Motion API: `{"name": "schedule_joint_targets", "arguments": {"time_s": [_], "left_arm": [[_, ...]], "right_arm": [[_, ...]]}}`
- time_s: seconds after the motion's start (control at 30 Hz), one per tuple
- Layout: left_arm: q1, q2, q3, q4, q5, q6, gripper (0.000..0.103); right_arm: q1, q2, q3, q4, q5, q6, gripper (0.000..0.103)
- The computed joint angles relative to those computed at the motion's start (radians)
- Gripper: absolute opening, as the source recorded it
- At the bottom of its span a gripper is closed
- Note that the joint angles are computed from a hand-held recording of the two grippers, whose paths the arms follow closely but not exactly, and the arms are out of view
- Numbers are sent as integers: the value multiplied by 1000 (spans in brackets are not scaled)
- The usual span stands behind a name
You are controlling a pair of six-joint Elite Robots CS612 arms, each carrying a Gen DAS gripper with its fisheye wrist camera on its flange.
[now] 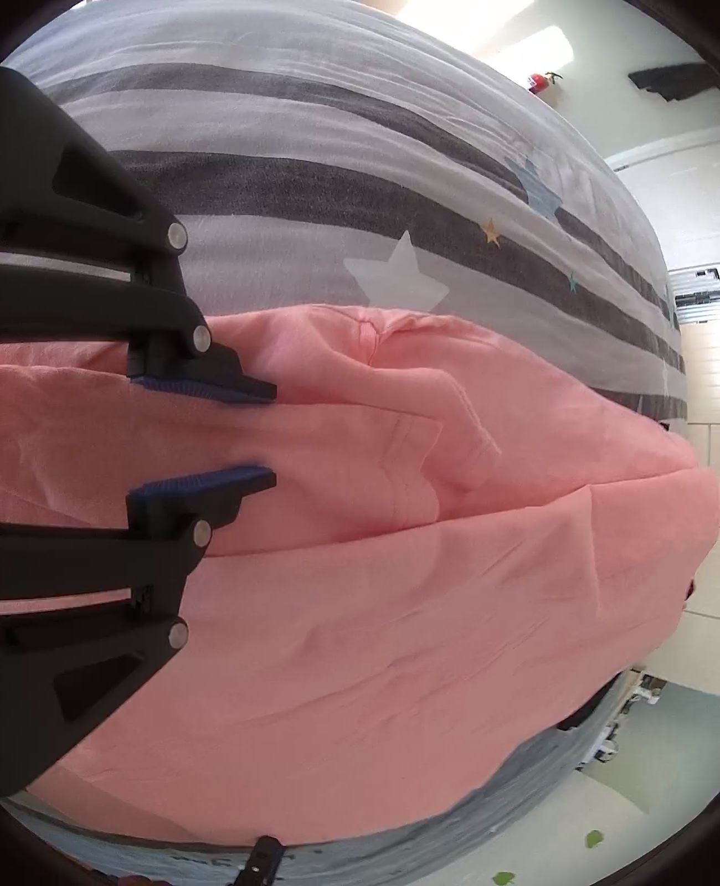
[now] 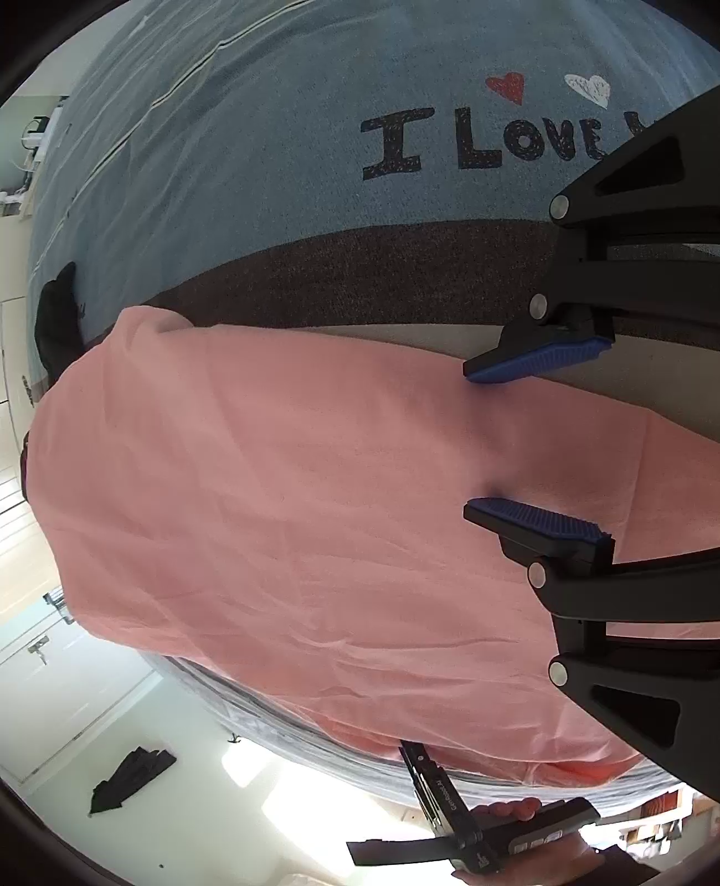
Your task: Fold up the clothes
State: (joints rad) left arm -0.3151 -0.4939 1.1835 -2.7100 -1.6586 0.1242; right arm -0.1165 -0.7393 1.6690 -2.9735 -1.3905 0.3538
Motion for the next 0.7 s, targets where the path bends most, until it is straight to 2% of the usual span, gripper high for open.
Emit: {"name": "schedule_joint_targets", "arguments": {"time_s": [0.17, 0.2, 0.23, 0.33, 0.4, 0.5, 0.6, 0.7], "left_arm": [[-3, 5, -4, 17, 19, 21, 21], [-2, 5, -7, 27, 9, 27, 18], [-1, 4, -10, 36, -2, 33, 1], [11, -10, -8, 46, -36, 0, 1], [28, -33, 13, 12, -67, -37, 1], [65, -83, 58, -58, -61, -85, 1], [119, -130, 93, -102, -16, -143, 1], [184, -142, 89, -53, 12, -191, 1]], "right_arm": [[-6, 0, 5, 0, 3, 17, 40], [-5, 0, 4, 0, 0, 16, 40], [-3, -1, 3, -1, -2, 17, 40], [4, -3, 1, 2, -8, 16, 40], [8, -5, -2, 5, -9, 13, 40], [16, -8, -9, 14, -13, 2, 40], [27, -11, -16, 22, -13, 1, 40], [36, -18, -17, 22, -14, 4, 40]]}}
